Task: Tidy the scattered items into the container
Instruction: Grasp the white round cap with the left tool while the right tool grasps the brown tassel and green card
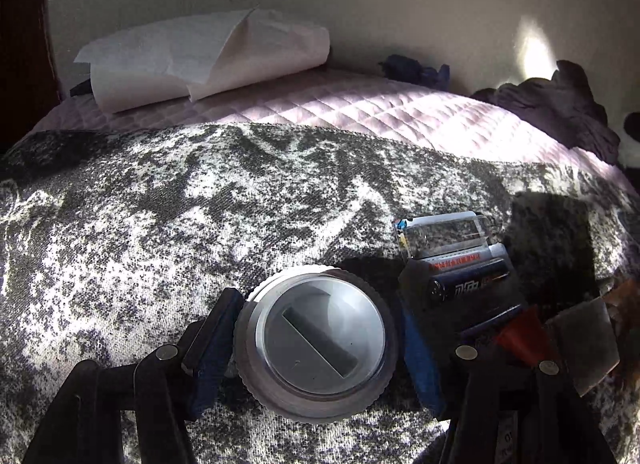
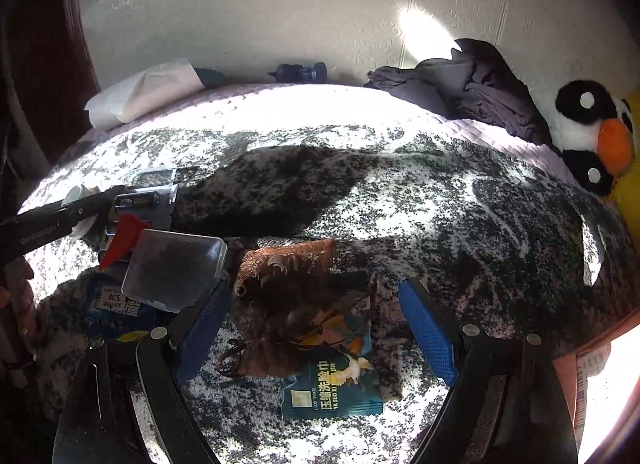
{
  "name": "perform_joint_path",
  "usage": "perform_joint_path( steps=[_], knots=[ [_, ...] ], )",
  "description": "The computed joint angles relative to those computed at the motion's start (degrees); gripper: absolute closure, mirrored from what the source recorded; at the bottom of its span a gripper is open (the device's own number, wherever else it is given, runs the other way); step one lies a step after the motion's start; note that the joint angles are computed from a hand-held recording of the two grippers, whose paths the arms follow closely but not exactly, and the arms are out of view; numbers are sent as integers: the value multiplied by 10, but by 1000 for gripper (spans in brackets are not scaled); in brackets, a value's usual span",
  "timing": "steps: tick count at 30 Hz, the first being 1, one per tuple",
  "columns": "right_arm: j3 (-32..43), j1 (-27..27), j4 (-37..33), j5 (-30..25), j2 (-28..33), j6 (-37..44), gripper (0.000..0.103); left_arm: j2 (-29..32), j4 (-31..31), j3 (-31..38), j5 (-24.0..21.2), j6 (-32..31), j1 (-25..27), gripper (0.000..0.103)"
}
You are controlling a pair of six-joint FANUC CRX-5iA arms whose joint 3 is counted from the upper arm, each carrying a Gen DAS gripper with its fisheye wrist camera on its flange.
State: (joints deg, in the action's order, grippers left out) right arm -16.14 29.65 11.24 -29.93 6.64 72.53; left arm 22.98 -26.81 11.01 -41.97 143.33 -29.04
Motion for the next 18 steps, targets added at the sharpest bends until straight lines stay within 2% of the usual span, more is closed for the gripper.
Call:
perform_joint_path(
  steps=[4, 5, 6, 7, 8, 13, 18],
  knots=[
    [19, -2, -59, -24, 12, 77, 15, 9, 6, 11, -16, -11, -2, 38],
    [5, 5, -37, -8, 13, 62, 21, 15, 3, 20, -27, -13, -5, 37],
    [-13, 14, 15, 6, 15, 19, 34, 20, -6, 29, -38, -10, -9, 37],
    [-26, 20, 52, 15, 16, -11, 54, 22, -14, 35, -46, -9, -13, 38],
    [-34, 21, 69, 25, 12, -27, 56, 19, -22, 34, -46, -3, -15, 39],
    [-56, 22, 101, 35, -29, -48, 57, -25, -29, -2, -40, 38, -19, 39],
    [-75, 37, 96, -1, -106, -44, 57, -82, -60, -21, -87, 63, -59, 39]
  ],
)
